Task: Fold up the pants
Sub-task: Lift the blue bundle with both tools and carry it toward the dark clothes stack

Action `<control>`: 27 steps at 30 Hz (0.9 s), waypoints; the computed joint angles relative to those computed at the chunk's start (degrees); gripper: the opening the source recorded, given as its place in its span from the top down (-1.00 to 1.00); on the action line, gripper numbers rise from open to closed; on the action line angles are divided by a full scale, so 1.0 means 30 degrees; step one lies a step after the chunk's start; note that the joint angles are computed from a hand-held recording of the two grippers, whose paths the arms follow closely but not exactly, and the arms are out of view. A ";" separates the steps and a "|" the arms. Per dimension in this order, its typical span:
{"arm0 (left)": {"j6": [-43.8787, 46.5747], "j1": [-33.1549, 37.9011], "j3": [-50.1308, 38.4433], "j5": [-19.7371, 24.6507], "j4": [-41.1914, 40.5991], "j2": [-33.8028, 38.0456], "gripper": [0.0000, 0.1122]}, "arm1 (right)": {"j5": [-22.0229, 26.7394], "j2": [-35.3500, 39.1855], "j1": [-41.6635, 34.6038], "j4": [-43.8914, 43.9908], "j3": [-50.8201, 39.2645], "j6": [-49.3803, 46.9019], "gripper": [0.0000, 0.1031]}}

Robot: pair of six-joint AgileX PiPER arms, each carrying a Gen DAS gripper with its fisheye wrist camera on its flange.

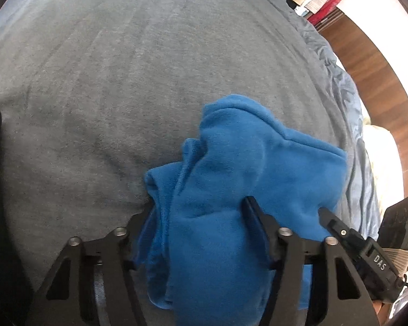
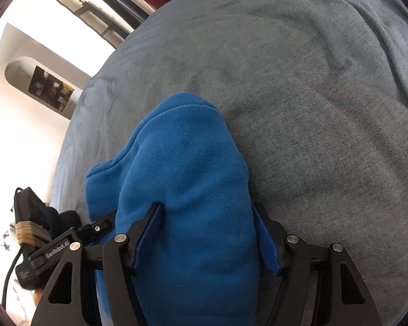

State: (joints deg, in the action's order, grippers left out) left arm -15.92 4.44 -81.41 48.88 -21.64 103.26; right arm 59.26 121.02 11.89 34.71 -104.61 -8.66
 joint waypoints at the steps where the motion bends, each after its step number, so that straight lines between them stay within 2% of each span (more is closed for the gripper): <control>1: 0.0036 0.0091 0.0014 0.0120 -0.0242 -0.0133 0.10 | 0.0073 -0.0002 0.0049 -0.0100 -0.0109 0.0131 -0.24; 4: 0.0024 0.0201 0.0026 0.0303 -0.0482 -0.0530 0.27 | 0.0172 -0.0157 0.0233 -0.0532 -0.0294 0.0537 -0.14; 6: 0.0138 0.0312 0.0247 0.0274 -0.0764 -0.0905 0.32 | 0.0250 -0.0346 0.0369 -0.0876 -0.0474 0.0882 -0.01; 11: 0.0828 0.0507 0.0428 0.0357 -0.1470 -0.1762 0.43 | 0.0045 -0.1800 0.0571 -0.1973 0.0312 0.1321 0.15; 22: 0.1711 0.0791 0.0175 0.1132 -0.1827 -0.5192 0.46 | 0.0809 -0.4234 0.0664 -0.2797 -0.0295 0.2972 0.17; 27: 0.2387 0.2150 -0.0125 0.2174 -0.2553 -0.7072 0.46 | 0.1923 -0.4953 0.1408 -0.3825 -0.2396 0.3784 0.17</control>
